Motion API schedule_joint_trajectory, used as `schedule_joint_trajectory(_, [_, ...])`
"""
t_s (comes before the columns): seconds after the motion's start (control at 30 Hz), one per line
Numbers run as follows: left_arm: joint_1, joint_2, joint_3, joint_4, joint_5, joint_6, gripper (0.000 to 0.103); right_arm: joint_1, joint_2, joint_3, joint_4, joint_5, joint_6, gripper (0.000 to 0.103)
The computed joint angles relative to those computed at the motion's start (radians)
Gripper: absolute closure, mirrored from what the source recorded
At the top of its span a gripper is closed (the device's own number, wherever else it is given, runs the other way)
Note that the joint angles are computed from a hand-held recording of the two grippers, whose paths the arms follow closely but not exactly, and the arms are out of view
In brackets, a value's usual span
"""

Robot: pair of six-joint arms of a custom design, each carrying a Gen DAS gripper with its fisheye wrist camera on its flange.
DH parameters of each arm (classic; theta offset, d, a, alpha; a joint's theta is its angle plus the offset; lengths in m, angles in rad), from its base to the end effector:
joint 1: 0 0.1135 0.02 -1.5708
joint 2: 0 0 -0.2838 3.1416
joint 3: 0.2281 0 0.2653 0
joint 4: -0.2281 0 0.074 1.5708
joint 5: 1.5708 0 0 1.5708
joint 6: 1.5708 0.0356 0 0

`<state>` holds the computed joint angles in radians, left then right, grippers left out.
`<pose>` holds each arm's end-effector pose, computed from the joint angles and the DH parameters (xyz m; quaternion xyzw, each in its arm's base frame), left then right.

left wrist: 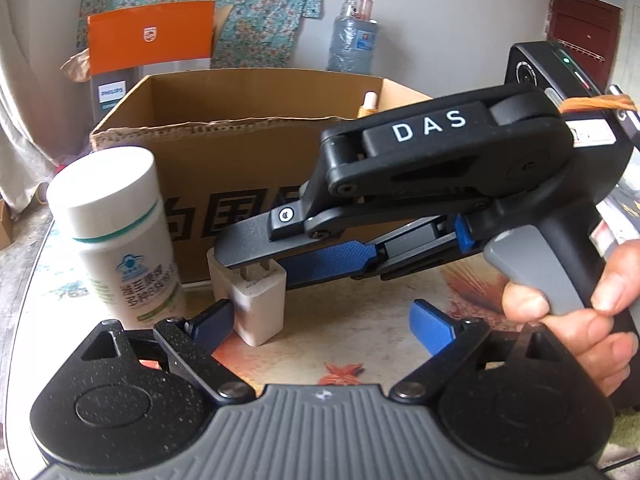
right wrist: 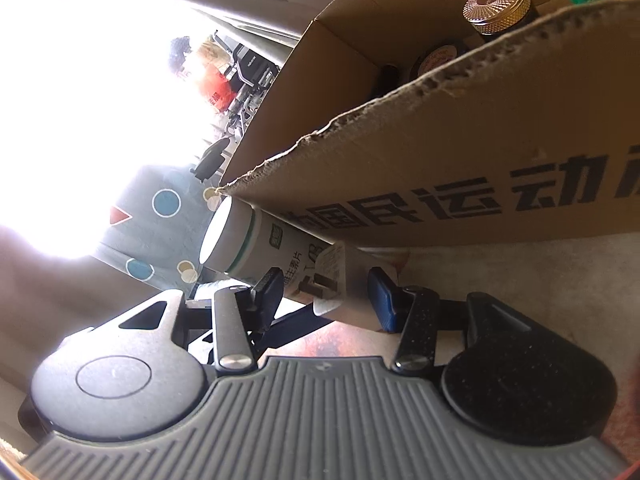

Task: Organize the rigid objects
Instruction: 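Grasp the white charger plug with the right gripper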

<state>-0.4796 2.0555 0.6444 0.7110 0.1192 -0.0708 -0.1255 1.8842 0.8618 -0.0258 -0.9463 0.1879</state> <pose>0.2963 -0.1589 0.0486 0.2083 0.8812 -0.1664 0.3905 0.3417 -0.0140 0.1121 0.0179 0.8678 0.4472 0.2161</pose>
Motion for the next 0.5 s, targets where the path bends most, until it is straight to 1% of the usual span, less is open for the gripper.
schedule_joint_trajectory(0.17, [-0.013,0.002,0.021,-0.024,0.029,0.025,0.008,-0.029,-0.028,-0.016,-0.043,-0.007,-0.040,0.056])
schedule_joint_trajectory(0.23, [-0.022,0.001,0.016,-0.016,0.046,0.024,0.008,-0.040,-0.045,-0.029,-0.053,-0.001,-0.053,0.056])
schedule_joint_trajectory(0.4, [-0.046,0.004,0.026,-0.016,0.116,0.052,0.010,-0.079,-0.080,-0.065,-0.089,-0.026,-0.082,0.056])
schedule_joint_trajectory(0.5, [-0.088,0.007,0.028,-0.008,0.088,0.091,0.010,-0.089,-0.118,-0.094,-0.077,0.005,-0.077,0.055])
